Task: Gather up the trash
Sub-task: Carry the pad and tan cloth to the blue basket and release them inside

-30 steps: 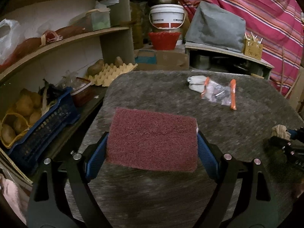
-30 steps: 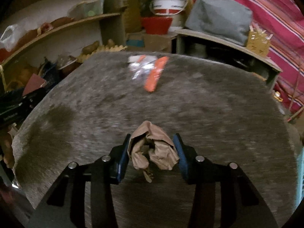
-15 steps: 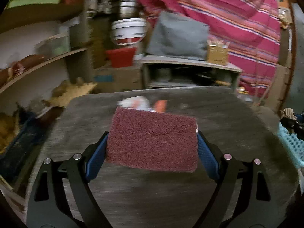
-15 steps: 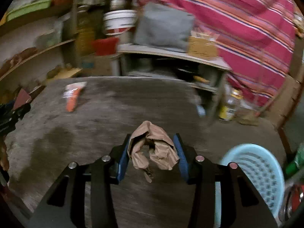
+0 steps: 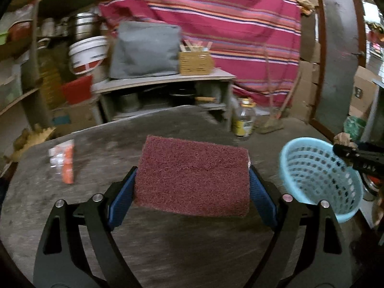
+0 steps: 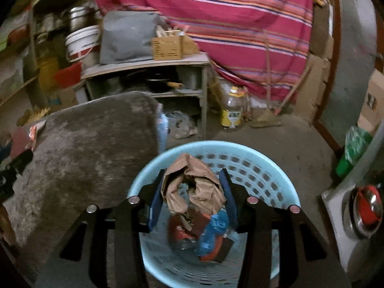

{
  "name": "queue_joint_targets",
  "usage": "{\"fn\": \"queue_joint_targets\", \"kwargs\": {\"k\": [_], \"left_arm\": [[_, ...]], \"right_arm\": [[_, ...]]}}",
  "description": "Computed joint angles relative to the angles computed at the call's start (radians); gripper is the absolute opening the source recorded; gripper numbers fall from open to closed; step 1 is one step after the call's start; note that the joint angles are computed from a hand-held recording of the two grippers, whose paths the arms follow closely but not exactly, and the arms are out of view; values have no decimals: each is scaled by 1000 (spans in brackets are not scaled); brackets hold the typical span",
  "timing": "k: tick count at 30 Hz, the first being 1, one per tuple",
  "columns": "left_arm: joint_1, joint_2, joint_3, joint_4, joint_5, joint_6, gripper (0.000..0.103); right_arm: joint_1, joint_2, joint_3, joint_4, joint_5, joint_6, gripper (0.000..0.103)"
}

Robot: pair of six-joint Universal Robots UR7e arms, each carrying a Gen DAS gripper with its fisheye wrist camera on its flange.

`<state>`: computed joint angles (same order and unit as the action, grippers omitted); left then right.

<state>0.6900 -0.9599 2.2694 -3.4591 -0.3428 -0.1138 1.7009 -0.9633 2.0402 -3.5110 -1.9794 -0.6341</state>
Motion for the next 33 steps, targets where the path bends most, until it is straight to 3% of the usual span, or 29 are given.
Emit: {"fn": "queue_joint_targets", "kwargs": {"k": [4, 7, 12, 24, 30, 33], "left_arm": [[17, 85, -88, -5, -88, 4, 85], [21, 168, -151, -24, -100, 56, 85], [35, 237, -215, 7, -153, 49, 85], [46, 349, -355, 37, -199, 133, 85], [54, 376, -399, 106, -206, 137, 86], [60, 372, -408, 151, -211, 118, 92]], "right_arm": [[-28, -10, 4, -29, -7, 4, 45], [-42, -19, 9, -42, 1, 15, 45], [-65, -25, 1, -42, 5, 34, 45], [-130, -65, 5, -37, 49, 129, 45], [-123, -53, 0, -38, 48, 117, 45], [-122, -55, 3, -33, 50, 114, 45]]}}
